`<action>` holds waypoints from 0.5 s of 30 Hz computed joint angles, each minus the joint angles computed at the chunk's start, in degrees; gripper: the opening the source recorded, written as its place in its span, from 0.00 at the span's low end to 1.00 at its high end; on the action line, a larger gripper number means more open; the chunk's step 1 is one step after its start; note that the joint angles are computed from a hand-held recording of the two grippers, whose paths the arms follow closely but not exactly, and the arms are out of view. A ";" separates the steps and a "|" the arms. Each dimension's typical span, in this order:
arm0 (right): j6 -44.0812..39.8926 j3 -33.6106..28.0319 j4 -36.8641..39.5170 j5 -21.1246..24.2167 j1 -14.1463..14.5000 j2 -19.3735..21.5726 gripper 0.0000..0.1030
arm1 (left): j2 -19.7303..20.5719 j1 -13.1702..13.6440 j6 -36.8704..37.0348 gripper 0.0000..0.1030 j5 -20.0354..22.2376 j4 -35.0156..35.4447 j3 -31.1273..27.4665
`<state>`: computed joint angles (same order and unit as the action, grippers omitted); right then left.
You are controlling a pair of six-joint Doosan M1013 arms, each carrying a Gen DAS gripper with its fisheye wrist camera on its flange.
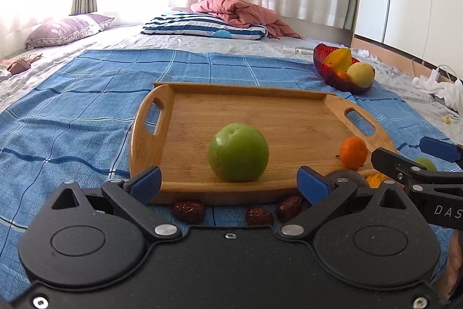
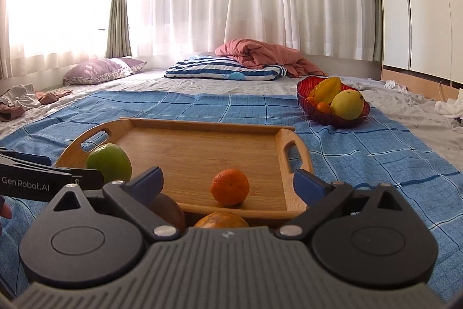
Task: Organize fruits
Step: 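Withdraw both tools from the tray back toward the remaining fruits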
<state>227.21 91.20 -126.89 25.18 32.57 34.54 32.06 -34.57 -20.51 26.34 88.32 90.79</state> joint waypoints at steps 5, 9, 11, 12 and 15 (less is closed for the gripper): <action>4.06 1.70 -2.14 2.95 0.50 -0.11 1.00 | -0.17 -0.32 -5.68 0.98 1.68 4.40 1.47; 5.34 2.72 -2.36 5.42 0.98 -0.06 1.00 | 0.07 -0.57 -4.06 0.98 3.97 3.02 1.60; 5.01 3.12 -1.91 6.54 1.23 0.00 1.00 | 0.17 -0.57 -3.42 0.98 4.39 2.33 1.69; 4.95 3.32 -1.78 7.23 1.38 0.06 1.00 | 0.24 -0.53 -3.07 0.98 4.36 1.89 1.70; 3.62 3.51 -0.62 8.34 1.73 0.23 1.00 | 0.39 -0.47 -3.04 0.98 4.45 1.38 1.82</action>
<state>230.83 94.71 -127.51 33.52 34.30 34.77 32.44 -35.04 -23.55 30.79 89.71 92.60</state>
